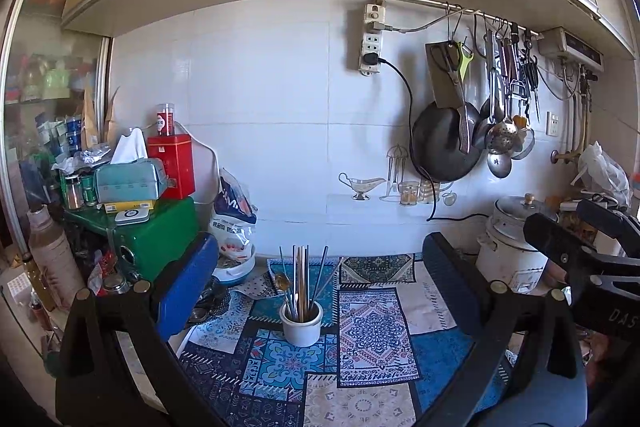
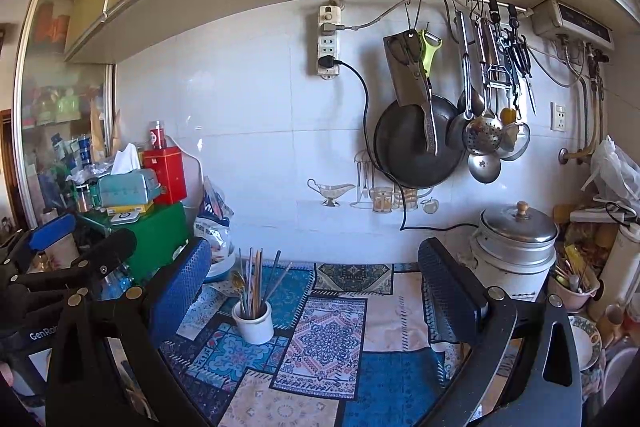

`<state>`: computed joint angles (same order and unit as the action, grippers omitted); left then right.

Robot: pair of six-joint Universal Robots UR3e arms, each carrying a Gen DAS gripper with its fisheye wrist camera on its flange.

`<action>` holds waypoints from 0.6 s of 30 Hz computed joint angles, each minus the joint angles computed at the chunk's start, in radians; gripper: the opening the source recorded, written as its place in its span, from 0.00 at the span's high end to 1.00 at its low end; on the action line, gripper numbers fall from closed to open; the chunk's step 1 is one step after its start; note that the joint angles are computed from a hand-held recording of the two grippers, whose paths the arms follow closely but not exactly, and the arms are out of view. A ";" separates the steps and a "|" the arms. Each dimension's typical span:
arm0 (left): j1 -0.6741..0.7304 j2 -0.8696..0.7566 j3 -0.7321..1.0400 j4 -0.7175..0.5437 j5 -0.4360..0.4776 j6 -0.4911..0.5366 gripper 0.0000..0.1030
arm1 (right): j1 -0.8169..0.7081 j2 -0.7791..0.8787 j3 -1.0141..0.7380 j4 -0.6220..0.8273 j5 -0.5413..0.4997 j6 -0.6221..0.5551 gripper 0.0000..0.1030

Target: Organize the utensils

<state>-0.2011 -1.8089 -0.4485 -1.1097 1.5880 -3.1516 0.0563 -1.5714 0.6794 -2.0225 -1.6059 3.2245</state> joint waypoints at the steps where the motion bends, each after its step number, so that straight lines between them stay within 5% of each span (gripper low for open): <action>1: 0.001 -0.001 -0.001 0.003 -0.001 0.000 0.01 | 0.001 0.002 -0.001 0.001 -0.001 -0.001 0.00; 18: 0.017 -0.006 -0.005 0.007 -0.042 0.005 0.01 | 0.003 0.019 -0.027 0.011 -0.005 -0.009 0.00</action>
